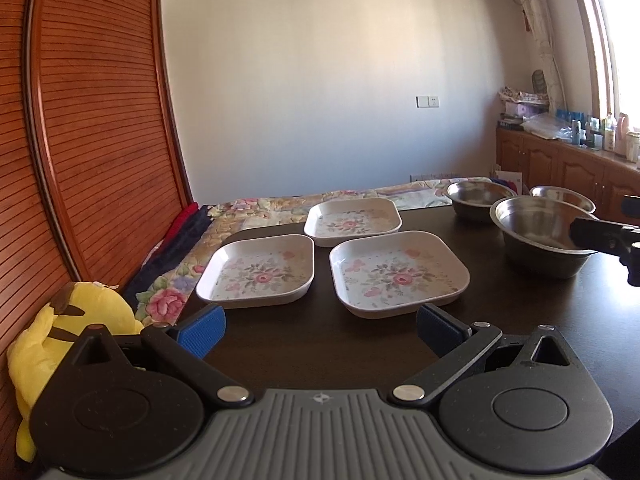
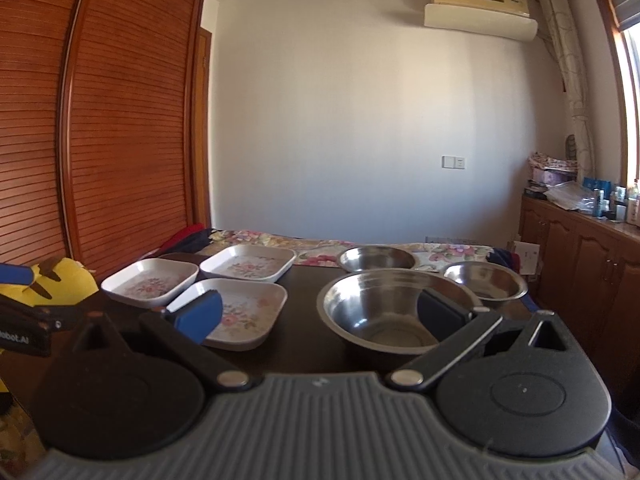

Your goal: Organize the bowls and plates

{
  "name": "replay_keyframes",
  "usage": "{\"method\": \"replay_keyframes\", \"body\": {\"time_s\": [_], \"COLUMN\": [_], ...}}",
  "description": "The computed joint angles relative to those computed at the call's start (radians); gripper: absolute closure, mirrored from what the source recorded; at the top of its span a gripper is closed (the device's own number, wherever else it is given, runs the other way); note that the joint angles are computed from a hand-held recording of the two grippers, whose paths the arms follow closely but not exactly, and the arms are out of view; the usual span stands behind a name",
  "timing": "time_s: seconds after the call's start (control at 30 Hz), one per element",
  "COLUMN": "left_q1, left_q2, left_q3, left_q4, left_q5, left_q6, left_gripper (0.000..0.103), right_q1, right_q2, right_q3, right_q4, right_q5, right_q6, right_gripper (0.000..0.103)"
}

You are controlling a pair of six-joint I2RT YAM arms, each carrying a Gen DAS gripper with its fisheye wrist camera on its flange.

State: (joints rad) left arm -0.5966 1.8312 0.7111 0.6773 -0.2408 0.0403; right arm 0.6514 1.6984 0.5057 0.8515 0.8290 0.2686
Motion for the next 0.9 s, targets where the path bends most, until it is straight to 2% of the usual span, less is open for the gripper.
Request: {"method": "replay_keyframes", "body": {"time_s": [0.23,0.43,0.47,0.5,0.53,0.63,0.73,0.9], "left_q1": [0.059,0.09,0.093,0.098,0.102,0.111,0.121,0.136], "left_q2": [0.063,0.118,0.126,0.137,0.146,0.177,0.214,0.283], "left_q3": [0.104,0.196,0.207,0.224,0.236,0.278,0.329,0.425], "left_q4": [-0.078,-0.146,-0.15,-0.158,-0.163,-0.178,-0.199,-0.253], "left_q5": [0.094,0.17,0.178,0.189,0.2,0.225,0.255,0.306], "left_q6": [0.014,0.031,0.033,0.035,0.038,0.044,0.052,0.058], "left_gripper": [0.001,0.01,0.011,0.012,0.013,0.017,0.02,0.034], "right_q1": [-0.062,-0.1,-0.106,-0.112,-0.118,-0.126,-0.137,-0.156], "right_q2": [0.08,0.141,0.153,0.164,0.18,0.212,0.23,0.266], "right_q3": [0.113,0.213,0.23,0.244,0.267,0.308,0.345,0.402], "right_q4": [-0.042,-0.11,-0.124,-0.137,-0.157,-0.195,-0.245,-0.304], "right_q5": [-0.175,-0.292,-0.31,-0.329,-0.344,-0.377,-0.402,-0.419], "right_q6": [-0.038,-0.057,-0.051,-0.047,-0.045,-0.042,-0.04,-0.043], "right_gripper": [0.0,0.001,0.004,0.012,0.015,0.015,0.02,0.03]}}
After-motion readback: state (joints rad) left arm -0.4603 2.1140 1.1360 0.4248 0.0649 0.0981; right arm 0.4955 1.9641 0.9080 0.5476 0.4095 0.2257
